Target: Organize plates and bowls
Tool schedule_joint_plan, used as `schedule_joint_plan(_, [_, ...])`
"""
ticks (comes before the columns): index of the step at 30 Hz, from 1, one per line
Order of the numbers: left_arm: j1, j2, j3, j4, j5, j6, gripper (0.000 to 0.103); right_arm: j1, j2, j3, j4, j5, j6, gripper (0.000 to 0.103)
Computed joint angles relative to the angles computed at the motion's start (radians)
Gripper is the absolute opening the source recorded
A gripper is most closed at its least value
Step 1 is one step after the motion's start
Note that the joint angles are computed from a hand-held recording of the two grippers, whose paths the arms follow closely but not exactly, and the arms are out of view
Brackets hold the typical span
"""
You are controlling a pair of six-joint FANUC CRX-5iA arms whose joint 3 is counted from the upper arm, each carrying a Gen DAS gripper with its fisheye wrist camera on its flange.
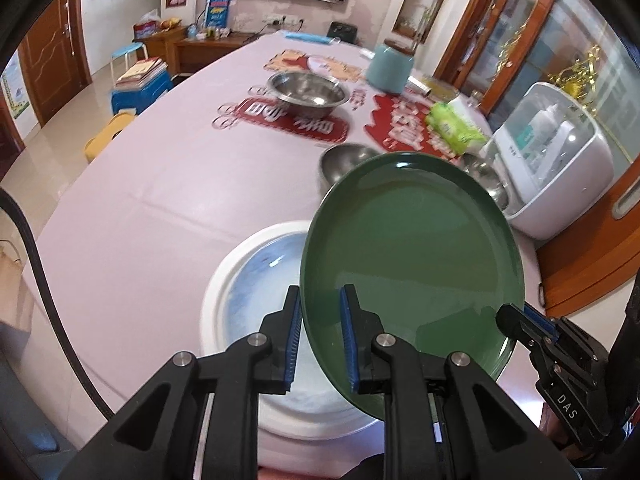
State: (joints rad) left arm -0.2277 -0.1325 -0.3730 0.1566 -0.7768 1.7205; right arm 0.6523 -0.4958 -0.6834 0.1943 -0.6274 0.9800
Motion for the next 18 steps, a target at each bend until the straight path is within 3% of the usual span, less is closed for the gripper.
schedule_joint_plan(9, [0.037, 0.097, 0.086, -0.046, -0.183, -0.056, 0.017, 0.054, 0.066, 0.005, -0.005, -0.020, -0.059, 0.016])
schedule_joint_plan(18, [0.050, 0.207, 0.170, -0.062, -0.308, -0.156, 0.018, 0.086, 0.122, 0.005, 0.025, -0.039, -0.183, 0.019])
